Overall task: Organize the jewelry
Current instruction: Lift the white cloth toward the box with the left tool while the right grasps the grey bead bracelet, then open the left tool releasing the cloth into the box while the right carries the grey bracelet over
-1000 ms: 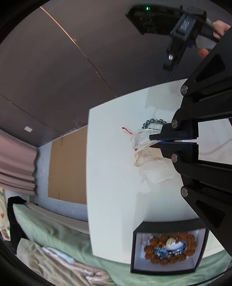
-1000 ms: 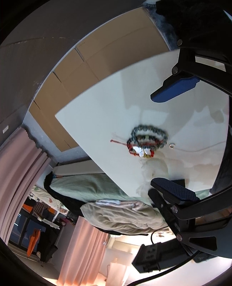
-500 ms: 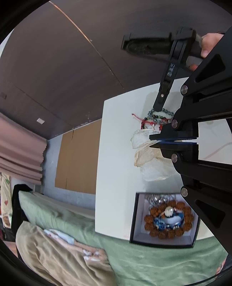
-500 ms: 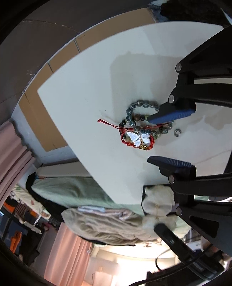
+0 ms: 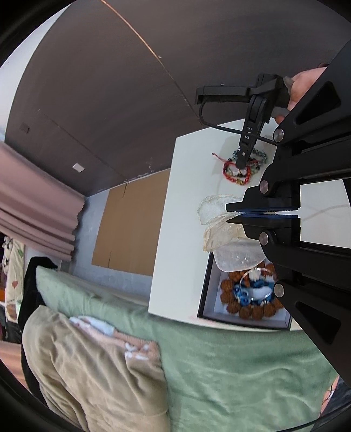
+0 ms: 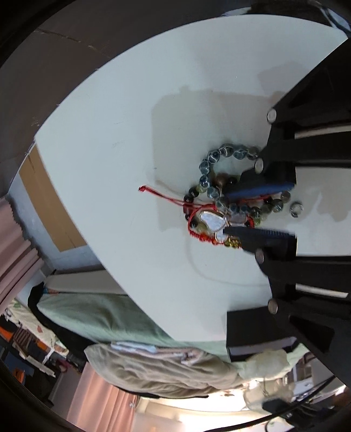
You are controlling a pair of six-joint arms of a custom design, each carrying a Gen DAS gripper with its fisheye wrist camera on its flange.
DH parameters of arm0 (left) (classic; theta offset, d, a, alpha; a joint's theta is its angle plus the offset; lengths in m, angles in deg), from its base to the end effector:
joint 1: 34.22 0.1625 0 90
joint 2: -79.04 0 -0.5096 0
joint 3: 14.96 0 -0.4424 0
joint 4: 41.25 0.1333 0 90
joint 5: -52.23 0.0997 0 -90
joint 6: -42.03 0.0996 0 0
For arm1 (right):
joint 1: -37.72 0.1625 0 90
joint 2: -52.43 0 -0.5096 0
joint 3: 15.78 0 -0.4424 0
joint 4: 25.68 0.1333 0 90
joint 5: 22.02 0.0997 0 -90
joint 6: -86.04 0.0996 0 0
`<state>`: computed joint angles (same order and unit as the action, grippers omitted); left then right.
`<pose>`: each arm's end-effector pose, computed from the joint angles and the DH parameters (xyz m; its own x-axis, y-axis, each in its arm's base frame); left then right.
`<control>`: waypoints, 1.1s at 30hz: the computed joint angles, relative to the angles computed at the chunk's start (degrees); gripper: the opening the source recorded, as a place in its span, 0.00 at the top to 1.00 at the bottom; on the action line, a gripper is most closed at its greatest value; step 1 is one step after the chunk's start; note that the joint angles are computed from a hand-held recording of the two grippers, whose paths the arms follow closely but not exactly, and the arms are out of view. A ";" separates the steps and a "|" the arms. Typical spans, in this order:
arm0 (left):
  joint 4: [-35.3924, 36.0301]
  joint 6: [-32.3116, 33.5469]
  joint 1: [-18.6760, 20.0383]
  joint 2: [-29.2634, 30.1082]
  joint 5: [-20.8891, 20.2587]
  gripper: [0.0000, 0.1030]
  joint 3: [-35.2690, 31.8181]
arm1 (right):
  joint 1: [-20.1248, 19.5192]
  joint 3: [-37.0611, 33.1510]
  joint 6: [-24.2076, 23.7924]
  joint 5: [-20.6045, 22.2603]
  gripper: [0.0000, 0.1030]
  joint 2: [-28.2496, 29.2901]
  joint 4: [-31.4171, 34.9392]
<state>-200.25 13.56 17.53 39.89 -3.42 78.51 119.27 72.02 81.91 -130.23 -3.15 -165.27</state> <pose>-0.3282 -0.7224 0.0706 -0.9333 -0.0115 -0.3590 0.1752 0.8579 -0.4830 -0.0144 -0.7922 0.2865 -0.9336 0.1633 0.3190 0.0732 0.9583 -0.2763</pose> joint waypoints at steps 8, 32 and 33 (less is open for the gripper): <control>-2.18 -0.24 0.46 -1.83 0.24 1.00 2.53 | 0.94 2.78 -0.10 2.72 0.90 -2.96 -3.68; -6.06 -6.06 4.10 -5.22 -4.10 0.27 7.57 | 9.68 6.35 -7.11 11.08 0.90 -5.83 -4.55; -6.17 -6.28 4.27 -5.73 -4.24 0.27 8.02 | 9.96 6.34 -7.11 10.99 0.90 -5.49 -4.48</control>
<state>-206.42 7.28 21.80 34.15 -7.65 86.53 129.23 78.35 74.80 -119.25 -8.64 -169.75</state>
